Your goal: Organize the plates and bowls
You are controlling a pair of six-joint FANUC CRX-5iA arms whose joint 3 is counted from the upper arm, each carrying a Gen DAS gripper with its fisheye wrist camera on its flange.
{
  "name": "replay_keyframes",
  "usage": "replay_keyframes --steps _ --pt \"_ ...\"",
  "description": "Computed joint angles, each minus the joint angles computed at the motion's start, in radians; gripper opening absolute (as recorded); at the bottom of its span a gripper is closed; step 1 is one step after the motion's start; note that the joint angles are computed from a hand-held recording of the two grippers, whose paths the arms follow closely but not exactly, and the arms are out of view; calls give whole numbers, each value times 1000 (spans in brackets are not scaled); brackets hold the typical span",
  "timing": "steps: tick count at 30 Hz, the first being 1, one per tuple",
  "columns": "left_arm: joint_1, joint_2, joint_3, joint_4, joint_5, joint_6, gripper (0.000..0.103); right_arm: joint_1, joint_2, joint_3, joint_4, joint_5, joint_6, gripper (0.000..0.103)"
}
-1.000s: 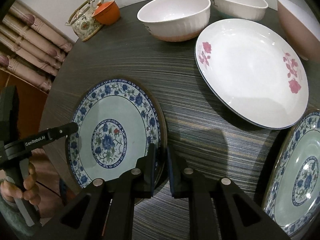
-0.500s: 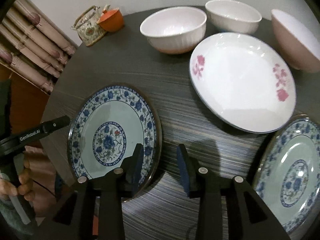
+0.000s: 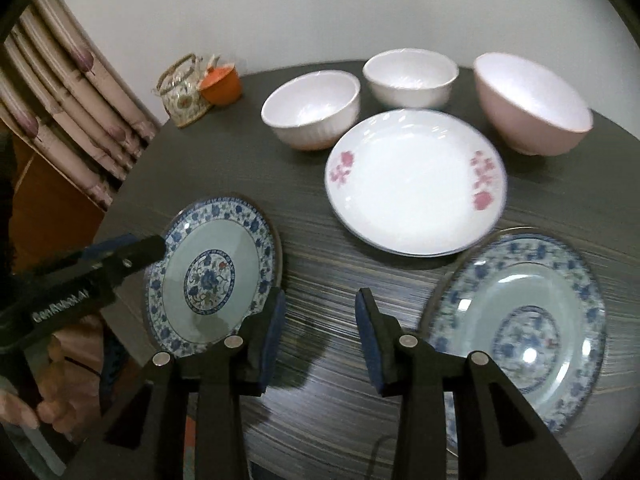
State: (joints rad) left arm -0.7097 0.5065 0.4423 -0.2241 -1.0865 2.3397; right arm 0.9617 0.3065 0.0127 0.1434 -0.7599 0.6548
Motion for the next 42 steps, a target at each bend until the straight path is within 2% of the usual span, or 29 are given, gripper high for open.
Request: replay_keyframes --steps 5,15,19,22,25,32,35,42 --pt "-20 36 42 53 17 -42 47 -18 -101 -108 16 28 -33 35" --pt "-42 122 114 174 38 -121 47 -26 -237 -263 132 -39 -79 35" --pt "-44 152 119 243 69 -166 51 -35 -273 -311 129 -47 -70 36" --pt "-36 159 92 312 117 -196 55 -53 -302 -346 92 -47 -52 36" --pt "-32 169 81 353 144 -207 56 -73 -328 -384 67 -41 -44 36" --pt "-12 201 51 482 200 -231 56 -162 -360 -412 -91 -9 75 37" --pt "-7 226 66 515 200 -231 56 -206 -359 -418 -140 6 95 38" --pt "4 286 120 568 165 -240 56 -315 -315 -382 -322 28 250 38"
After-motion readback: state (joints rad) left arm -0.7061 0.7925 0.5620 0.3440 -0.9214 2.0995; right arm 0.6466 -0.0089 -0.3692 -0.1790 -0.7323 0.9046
